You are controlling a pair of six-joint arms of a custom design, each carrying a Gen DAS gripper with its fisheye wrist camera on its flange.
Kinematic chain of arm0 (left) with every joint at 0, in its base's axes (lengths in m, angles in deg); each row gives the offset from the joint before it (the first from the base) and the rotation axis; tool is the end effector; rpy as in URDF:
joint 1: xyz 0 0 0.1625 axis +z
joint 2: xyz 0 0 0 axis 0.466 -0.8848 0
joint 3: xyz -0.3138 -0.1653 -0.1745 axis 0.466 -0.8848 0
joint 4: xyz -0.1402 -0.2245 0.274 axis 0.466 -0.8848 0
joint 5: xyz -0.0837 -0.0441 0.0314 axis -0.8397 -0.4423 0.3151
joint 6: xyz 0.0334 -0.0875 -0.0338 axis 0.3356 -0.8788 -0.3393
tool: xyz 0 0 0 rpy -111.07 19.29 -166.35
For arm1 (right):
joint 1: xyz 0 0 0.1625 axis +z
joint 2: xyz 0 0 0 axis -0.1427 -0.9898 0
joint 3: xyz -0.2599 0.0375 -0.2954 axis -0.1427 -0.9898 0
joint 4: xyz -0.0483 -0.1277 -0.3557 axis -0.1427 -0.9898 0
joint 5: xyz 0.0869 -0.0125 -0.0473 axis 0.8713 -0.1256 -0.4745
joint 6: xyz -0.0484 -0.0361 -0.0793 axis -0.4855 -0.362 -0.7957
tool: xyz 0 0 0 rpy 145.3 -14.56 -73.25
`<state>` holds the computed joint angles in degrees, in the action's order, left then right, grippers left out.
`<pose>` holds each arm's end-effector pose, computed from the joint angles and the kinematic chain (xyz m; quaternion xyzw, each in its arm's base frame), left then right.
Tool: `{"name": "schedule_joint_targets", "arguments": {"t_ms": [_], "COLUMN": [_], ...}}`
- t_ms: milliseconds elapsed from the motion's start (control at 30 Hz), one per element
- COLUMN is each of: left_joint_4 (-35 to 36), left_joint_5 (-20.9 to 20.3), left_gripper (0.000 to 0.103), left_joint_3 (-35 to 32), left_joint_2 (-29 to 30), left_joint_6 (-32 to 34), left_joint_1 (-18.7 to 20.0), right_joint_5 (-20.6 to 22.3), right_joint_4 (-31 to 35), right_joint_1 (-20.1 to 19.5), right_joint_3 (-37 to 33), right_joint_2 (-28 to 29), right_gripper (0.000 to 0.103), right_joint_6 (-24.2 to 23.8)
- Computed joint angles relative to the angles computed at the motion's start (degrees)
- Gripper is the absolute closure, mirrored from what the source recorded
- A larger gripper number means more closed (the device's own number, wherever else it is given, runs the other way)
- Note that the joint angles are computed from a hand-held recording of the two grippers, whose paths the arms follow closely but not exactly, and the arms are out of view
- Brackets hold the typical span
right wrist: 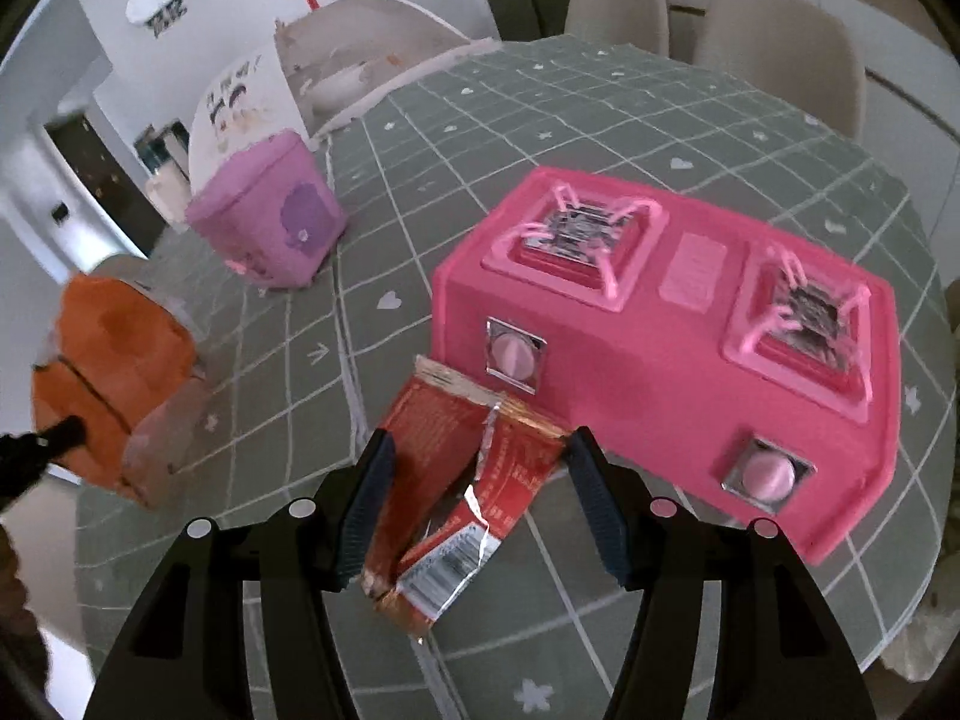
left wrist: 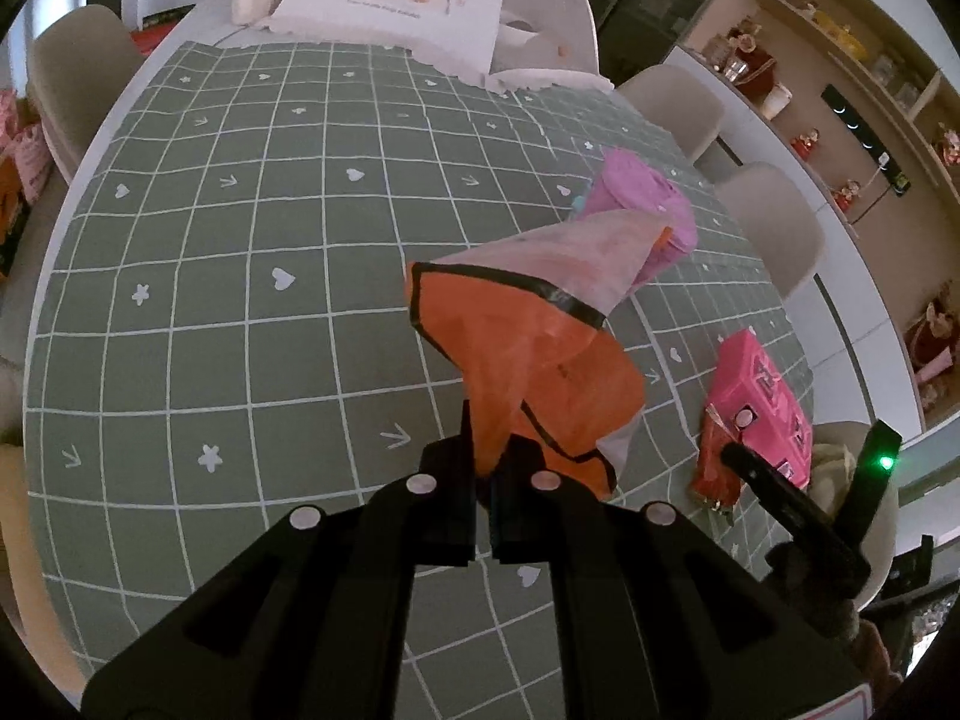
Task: Collect trash
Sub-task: 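Grasp the red snack packet with the right gripper while the left gripper holds the orange bag, then carry the orange bag and red packet to the trash bag with both grippers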
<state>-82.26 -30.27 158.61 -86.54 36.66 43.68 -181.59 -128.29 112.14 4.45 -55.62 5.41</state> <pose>-0.0216 -0.6798 0.3522 -0.0393 0.9170 -0.3118 0.2459 0.2824 -0.7721 -0.0197 0.1288 -0.9370 0.2440 0.2145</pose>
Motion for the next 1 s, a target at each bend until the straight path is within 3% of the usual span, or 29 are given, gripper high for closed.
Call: {"name": "schedule_joint_targets", "arguments": {"t_ms": [100,200,400,600,1000], "left_joint_4": [0.36,0.33,-1.47,-3.0,-3.55], "left_joint_5": [-0.51,-1.17,-2.48,-3.27,-10.45], "left_gripper": [0.101,0.101,0.101,0.101,0.101], "left_joint_3": [0.15,-0.19,-1.77,-4.59,-12.4], "left_joint_2": [-0.46,-0.45,0.94,3.47,12.42], "left_joint_6": [1.34,3.0,6.32,10.39,15.43], "left_joint_1": [0.09,-0.1,-1.71,-4.34,-9.44], "right_joint_5": [-1.15,1.83,2.55,1.15,-3.74], "right_joint_4": [0.92,0.19,-7.33,-14.03,-27.84], "right_joint_1": [0.34,0.49,1.89,2.4,1.17], "right_joint_3": [-1.22,1.02,8.2,14.94,28.68], "right_joint_2": [0.6,-1.13,-5.91,-11.27,-23.15], "right_gripper": [0.077,0.079,0.08,0.08,0.08], "right_joint_6": [-1.62,-3.96,-8.77,-9.71,-13.7]}}
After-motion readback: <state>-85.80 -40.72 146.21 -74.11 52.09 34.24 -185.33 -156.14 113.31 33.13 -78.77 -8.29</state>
